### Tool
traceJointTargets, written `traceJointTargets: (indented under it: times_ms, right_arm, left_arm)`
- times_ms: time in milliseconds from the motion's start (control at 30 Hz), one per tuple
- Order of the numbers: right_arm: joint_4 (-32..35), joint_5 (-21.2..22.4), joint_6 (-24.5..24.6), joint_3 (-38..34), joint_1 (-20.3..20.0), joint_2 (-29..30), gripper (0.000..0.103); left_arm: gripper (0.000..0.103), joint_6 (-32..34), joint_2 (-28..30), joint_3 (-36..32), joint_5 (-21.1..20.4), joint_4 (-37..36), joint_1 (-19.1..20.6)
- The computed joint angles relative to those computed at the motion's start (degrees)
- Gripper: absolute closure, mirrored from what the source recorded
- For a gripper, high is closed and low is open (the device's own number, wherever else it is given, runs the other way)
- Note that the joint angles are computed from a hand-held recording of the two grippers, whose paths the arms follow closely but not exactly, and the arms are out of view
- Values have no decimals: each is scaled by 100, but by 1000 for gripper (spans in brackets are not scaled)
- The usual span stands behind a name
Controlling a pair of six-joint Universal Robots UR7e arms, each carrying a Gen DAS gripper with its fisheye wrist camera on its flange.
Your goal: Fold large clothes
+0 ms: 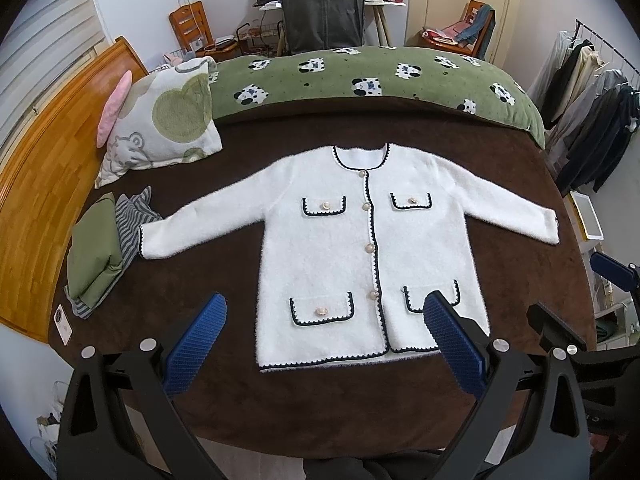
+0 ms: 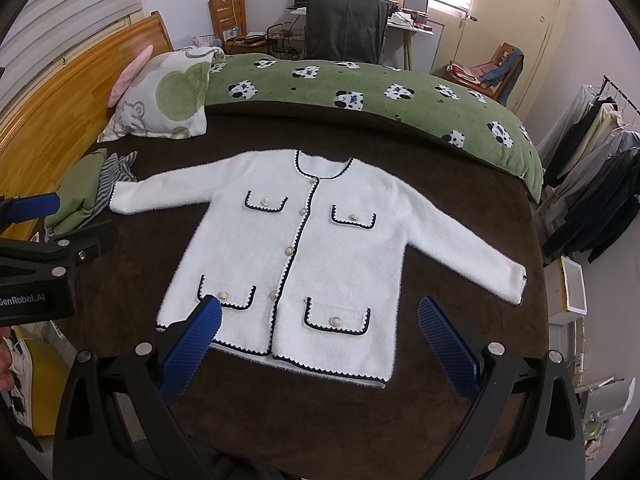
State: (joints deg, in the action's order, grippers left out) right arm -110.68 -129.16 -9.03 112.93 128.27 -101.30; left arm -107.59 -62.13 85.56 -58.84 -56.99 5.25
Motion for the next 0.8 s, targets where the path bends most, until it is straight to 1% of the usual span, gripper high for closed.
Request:
traceJointTargets:
  times_ms: [333, 533, 700, 800]
  right_arm:
    - [87, 27, 70, -25, 9, -15, 6]
    - [87, -3, 169, -16, -14, 5, 6]
    - [-6, -83, 259, 15, 23, 83, 6]
    - [-73, -156, 342, 27, 59, 141, 6]
  left_arm:
    - [6, 18, -31, 62, 7, -87, -20]
    - [6, 250, -49, 87, 1, -208, -3]
    - [6, 392, -216, 241, 13, -386, 26]
    - [6, 514, -275, 283, 50, -373, 39]
